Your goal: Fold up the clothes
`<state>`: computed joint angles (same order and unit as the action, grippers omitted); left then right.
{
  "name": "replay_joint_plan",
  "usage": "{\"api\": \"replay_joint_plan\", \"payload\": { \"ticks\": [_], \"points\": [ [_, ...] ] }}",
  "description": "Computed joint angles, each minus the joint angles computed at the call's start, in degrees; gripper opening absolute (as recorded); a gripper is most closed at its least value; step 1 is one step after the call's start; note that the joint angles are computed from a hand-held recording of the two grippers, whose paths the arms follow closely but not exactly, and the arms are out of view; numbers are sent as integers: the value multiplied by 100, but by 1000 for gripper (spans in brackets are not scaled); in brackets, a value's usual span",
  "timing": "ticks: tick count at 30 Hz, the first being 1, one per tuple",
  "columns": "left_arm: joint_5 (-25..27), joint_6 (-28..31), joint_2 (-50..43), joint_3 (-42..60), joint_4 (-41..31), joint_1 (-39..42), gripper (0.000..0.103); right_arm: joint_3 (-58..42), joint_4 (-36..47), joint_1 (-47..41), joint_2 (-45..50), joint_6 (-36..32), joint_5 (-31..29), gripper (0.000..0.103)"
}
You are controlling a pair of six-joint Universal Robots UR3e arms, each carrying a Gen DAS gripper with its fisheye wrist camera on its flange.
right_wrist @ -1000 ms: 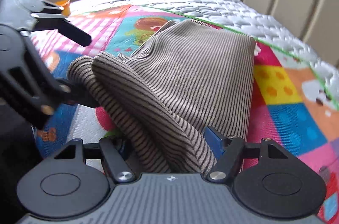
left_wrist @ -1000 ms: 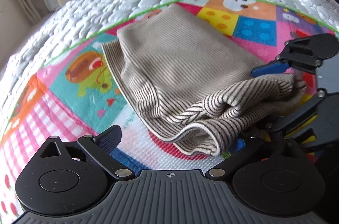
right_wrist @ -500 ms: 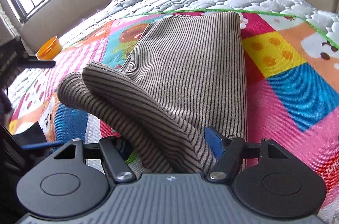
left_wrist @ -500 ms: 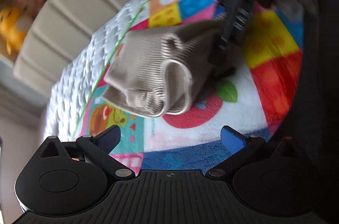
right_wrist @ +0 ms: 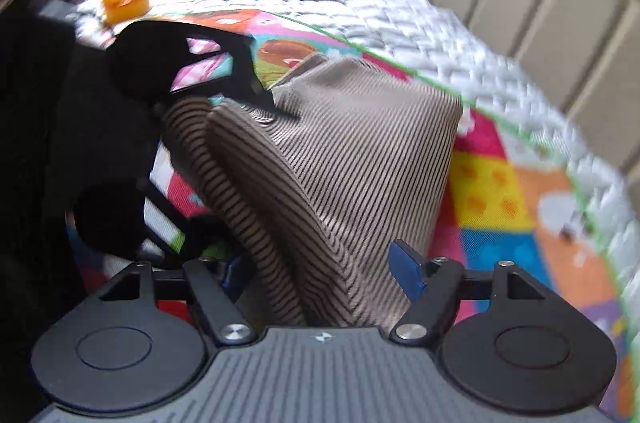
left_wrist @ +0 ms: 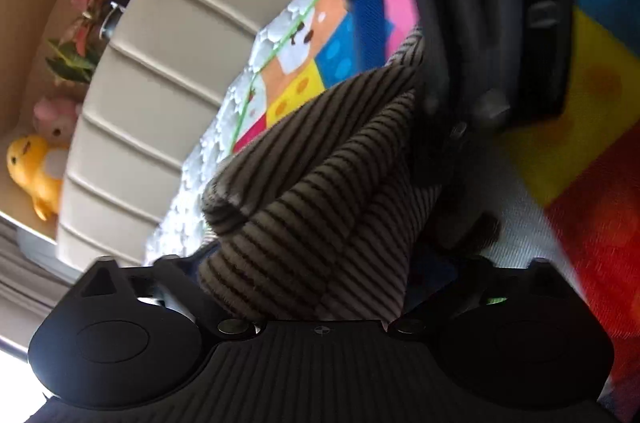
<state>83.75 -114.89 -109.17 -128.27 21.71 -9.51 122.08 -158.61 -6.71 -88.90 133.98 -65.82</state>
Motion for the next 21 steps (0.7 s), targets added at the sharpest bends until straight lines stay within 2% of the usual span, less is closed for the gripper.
{"api": "replay_joint_plan", "payload": {
  "ticks": [4,7,12,16,17,19,20,21],
  "points": [
    [-212,-672,348,161,-1011,105,56,387,-441,-26,-185,-918,-159,85],
    [-418,-1410,607,507,-2004,243,47,661,-733,-45,-307,-1255,-226,86],
    [-1447,-3041,955,1377,-4006,947,40,992,-1966,116,-5,-1255,-491,89],
    [-2118,-3580,1026,1640,-4753,1413,40,672,-3044,564,876,-1269,-974,89],
    [-2258,-3676,1028,1687,-4897,1512,40,543,-3218,685,1102,-1332,-1109,87],
    [-2508,-3912,1020,1821,-5193,1654,39,335,-2983,825,1191,-1509,-1198,72],
    [-2607,-3987,1030,1860,-5296,1712,38,229,-2860,894,1235,-1596,-1242,55],
    [-2662,-3989,1079,1844,-5341,1754,37,120,-2737,962,1280,-1683,-1285,45]
  ]
}}
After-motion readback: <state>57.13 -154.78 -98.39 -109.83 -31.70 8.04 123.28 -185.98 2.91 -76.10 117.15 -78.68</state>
